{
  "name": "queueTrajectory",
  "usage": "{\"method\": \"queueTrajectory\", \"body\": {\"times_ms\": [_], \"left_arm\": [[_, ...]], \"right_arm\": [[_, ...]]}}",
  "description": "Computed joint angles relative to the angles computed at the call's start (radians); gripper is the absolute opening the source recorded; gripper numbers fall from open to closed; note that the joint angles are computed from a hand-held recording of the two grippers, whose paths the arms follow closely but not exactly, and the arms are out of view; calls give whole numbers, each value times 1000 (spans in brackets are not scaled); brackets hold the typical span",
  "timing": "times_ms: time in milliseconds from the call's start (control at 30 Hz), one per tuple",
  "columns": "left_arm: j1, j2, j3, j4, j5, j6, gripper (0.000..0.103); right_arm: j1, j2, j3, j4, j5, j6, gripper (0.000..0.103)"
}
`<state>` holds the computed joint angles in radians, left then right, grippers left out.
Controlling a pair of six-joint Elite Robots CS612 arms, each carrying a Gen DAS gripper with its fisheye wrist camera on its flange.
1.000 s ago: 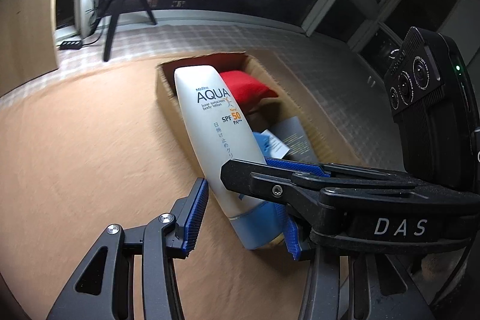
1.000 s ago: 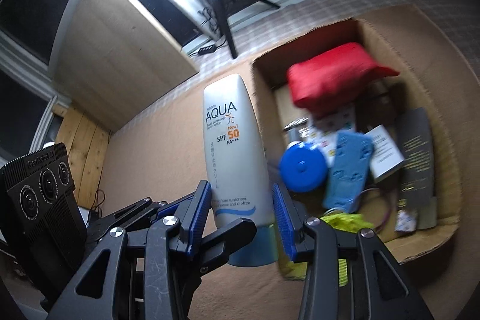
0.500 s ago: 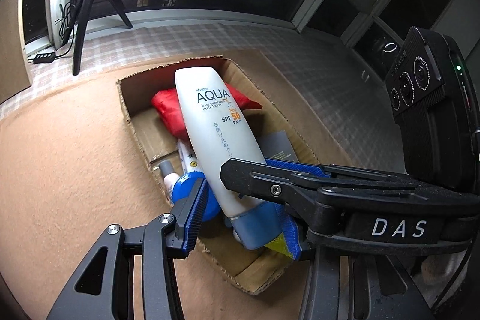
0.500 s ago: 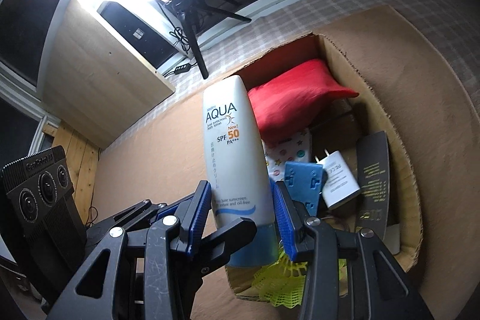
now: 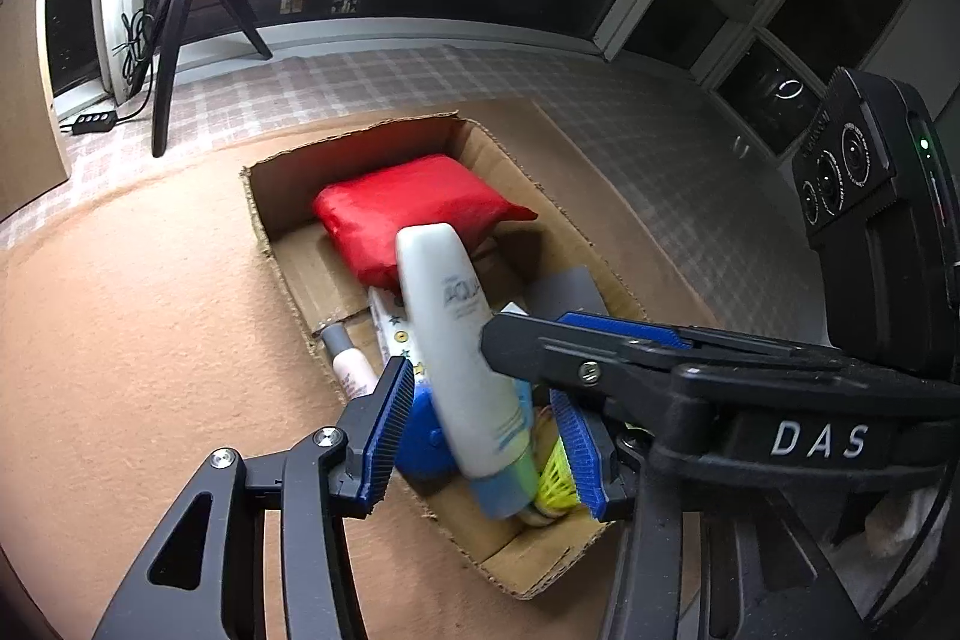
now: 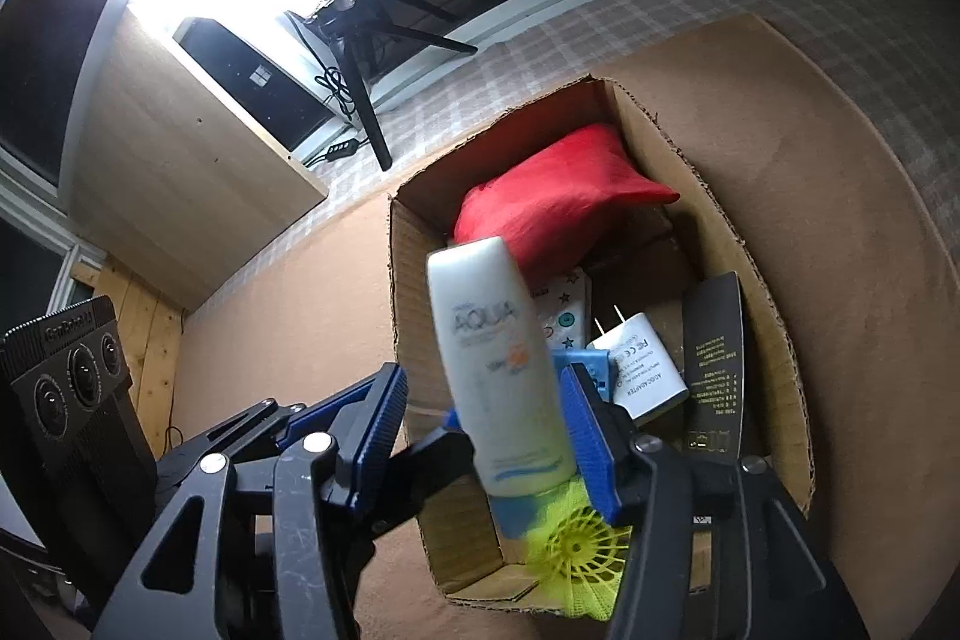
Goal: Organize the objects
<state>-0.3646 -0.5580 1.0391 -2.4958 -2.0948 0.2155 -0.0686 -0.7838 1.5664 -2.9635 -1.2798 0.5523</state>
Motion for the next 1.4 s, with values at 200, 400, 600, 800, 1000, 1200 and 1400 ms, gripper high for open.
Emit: {"method": "queueTrajectory", "body": {"times_ms": [200,400,600,800,1000,1200,1400], "left_arm": [[8,-6,10,-14,14,-5,51],[24,-21,31,-33,38,-19,52],[47,-45,68,-69,81,-26,57],[78,-76,118,-120,133,-42,62],[114,-105,170,-169,189,-72,68],[149,-135,224,-222,228,-96,75],[175,-168,273,-247,253,-109,78]], "right_arm": [[4,-3,0,-1,-12,2,50],[15,-11,4,-3,-35,-6,50],[39,-22,8,1,-79,-24,50],[80,-28,-2,18,-148,-62,51],[125,-23,-24,29,-199,-103,53],[165,-15,-40,25,-227,-112,54],[209,-10,-59,36,-276,-143,54]]}}
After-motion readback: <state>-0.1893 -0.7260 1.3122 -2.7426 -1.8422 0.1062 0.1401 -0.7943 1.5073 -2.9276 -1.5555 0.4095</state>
